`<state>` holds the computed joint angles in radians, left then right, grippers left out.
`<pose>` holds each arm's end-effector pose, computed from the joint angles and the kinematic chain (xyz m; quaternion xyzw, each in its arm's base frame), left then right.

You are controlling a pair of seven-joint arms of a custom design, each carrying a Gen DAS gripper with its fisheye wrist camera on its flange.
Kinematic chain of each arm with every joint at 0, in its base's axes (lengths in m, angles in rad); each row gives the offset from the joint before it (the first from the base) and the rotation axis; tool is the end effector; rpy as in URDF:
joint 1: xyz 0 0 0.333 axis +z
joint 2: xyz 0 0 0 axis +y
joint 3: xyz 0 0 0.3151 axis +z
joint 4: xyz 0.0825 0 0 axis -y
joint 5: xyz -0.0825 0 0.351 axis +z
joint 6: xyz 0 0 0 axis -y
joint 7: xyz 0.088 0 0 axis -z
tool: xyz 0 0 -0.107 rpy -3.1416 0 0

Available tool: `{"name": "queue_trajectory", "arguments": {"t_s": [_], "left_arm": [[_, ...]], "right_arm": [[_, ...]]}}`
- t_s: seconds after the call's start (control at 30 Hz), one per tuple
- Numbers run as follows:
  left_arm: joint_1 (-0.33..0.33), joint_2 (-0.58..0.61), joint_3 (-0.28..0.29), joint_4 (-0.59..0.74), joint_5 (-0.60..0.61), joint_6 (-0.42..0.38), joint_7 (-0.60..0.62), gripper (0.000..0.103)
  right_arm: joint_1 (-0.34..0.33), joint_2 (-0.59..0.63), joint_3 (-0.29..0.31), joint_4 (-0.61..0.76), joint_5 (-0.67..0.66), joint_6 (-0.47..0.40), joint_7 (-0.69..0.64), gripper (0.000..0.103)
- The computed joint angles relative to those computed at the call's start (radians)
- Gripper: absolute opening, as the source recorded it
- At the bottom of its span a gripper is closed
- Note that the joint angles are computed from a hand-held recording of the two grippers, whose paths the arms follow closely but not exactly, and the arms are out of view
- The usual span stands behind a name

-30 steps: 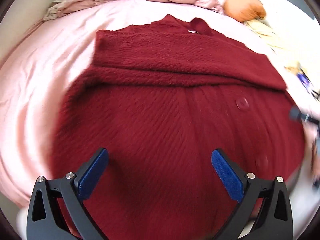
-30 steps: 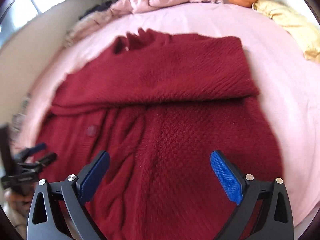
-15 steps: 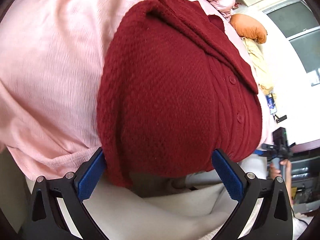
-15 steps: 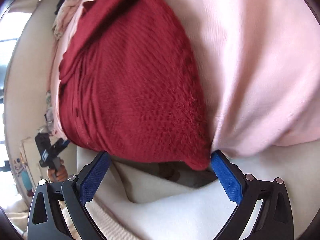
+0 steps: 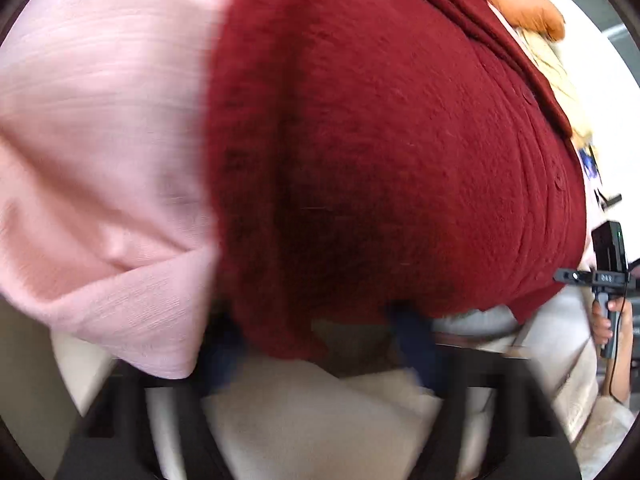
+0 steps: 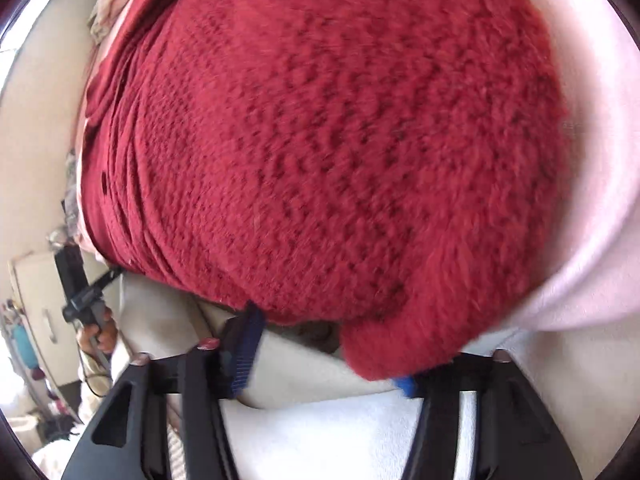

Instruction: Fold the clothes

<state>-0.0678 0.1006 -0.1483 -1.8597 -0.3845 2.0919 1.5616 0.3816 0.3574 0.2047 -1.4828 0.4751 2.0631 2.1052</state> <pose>0.5556 -0.1379 0.4909 0.6823 -0.7059 0.1619 0.0997 0.5462 0.3665 0.5119 -0.6271 0.7287 0.2214 0.1634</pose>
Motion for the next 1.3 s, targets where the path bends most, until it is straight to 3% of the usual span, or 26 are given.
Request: {"name": "queue_trajectory", "arguments": {"t_s": [0.03,0.07,0.23,0.4,0.5,0.57,0.7,0.8,0.93,1.0,1.1,1.17,1.2,1.23,1.3], "left_arm": [[0.000,0.003,-0.002,0.009,-0.007,-0.018,-0.001,0.019],[0.002,0.001,-0.001,0.017,-0.019,-0.039,-0.003,0.018],[0.017,-0.083,0.005,0.019,-0.138,-0.087,0.061,0.018],[0.020,-0.123,0.021,0.081,-0.311,-0.103,0.149,0.017],[0.027,-0.128,0.035,0.093,-0.508,-0.024,0.200,0.017],[0.029,-0.098,0.034,0.126,-0.566,0.043,0.191,0.017],[0.040,0.020,0.024,0.206,-0.561,0.134,0.037,0.017],[0.059,0.117,0.020,0.267,-0.446,0.123,-0.082,0.017],[0.119,0.137,-0.005,0.232,-0.525,0.117,-0.062,0.010],[0.143,0.135,-0.012,0.214,-0.576,0.113,-0.049,0.010],[0.145,0.132,-0.013,0.251,-0.543,0.092,-0.053,0.017],[0.155,0.116,-0.007,0.265,-0.528,0.060,-0.067,0.043],[0.160,0.113,-0.007,0.273,-0.537,0.046,-0.074,0.058],[0.167,0.098,-0.006,0.265,-0.556,0.035,-0.071,0.067],[0.146,0.077,0.006,0.282,-0.446,0.046,-0.090,0.067]], "right_arm": [[0.001,-0.005,0.001,-0.002,-0.004,-0.004,-0.006,0.023],[0.002,-0.010,0.002,0.000,-0.008,-0.011,-0.011,0.015],[-0.003,-0.049,0.006,0.025,0.000,-0.055,-0.067,0.012],[-0.036,-0.090,0.001,0.055,0.108,-0.021,-0.171,0.012],[-0.059,-0.134,0.003,0.005,0.241,0.098,-0.265,0.011],[-0.066,-0.140,0.006,-0.007,0.345,0.207,-0.325,0.011],[-0.064,-0.087,-0.012,-0.008,0.412,0.375,-0.245,0.011],[-0.070,-0.015,-0.016,-0.003,0.400,0.472,-0.098,0.011],[-0.123,0.045,0.039,-0.031,0.480,0.556,-0.070,0.011],[-0.130,0.043,0.056,-0.043,0.495,0.595,-0.079,0.014],[-0.117,0.039,0.056,-0.030,0.439,0.613,-0.060,0.033],[-0.116,0.016,0.058,-0.032,0.408,0.608,-0.042,0.069],[-0.117,0.001,0.059,-0.033,0.397,0.595,-0.037,0.073],[-0.125,0.002,0.062,-0.010,0.387,0.559,-0.051,0.073],[-0.127,0.007,0.056,0.046,0.344,0.478,-0.067,0.074]]}}
